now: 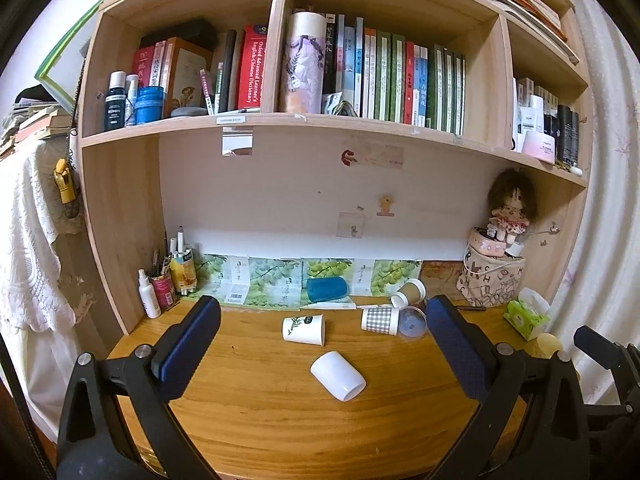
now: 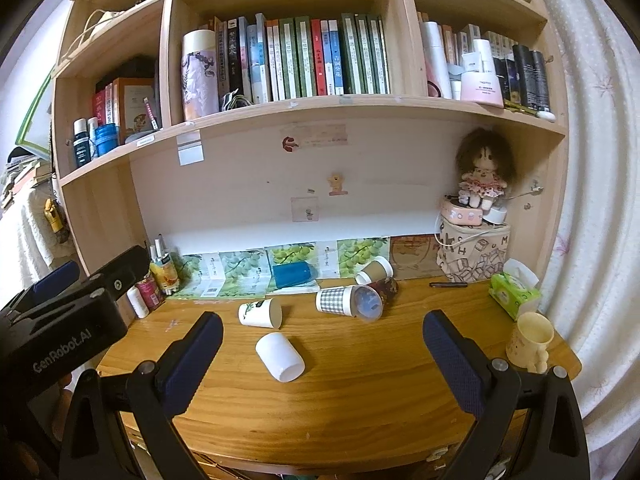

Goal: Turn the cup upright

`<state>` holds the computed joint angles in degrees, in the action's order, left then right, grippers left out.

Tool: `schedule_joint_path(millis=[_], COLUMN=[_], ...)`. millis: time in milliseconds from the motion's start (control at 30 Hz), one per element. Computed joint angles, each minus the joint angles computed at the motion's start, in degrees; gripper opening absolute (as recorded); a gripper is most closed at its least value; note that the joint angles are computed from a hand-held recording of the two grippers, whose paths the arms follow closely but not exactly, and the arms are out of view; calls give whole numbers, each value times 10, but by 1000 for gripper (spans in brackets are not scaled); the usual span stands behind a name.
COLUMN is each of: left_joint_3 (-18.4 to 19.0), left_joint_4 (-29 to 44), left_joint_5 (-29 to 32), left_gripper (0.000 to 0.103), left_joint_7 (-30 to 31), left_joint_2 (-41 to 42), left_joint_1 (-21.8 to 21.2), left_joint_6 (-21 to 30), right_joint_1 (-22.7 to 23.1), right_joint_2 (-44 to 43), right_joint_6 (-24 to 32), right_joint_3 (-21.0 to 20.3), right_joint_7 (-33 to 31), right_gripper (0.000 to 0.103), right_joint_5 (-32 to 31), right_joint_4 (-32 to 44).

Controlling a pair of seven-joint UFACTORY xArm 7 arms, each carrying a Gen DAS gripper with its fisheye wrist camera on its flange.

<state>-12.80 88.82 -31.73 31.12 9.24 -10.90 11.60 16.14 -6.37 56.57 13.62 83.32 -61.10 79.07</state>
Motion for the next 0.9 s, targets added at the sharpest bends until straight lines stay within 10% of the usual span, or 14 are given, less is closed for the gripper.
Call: schedule_joint_path(millis=[367,900], left_joint_3=[0,38], left_joint_4=[40,182], left_joint_5=[-55,100], left_gripper=[103,103], left_joint_7=[72,-98], left_joint_2=[25,127], left_joint_1=[29,14], left_joint_6=[95,279], right_joint_1=[43,58], right_joint_2=[52,92], right_joint_6=[71,40], right_joint_3=[0,-43], right_joint_7=[29,-5], right_gripper=[101,101], right_joint_5=[9,83], right_joint_4=[51,88])
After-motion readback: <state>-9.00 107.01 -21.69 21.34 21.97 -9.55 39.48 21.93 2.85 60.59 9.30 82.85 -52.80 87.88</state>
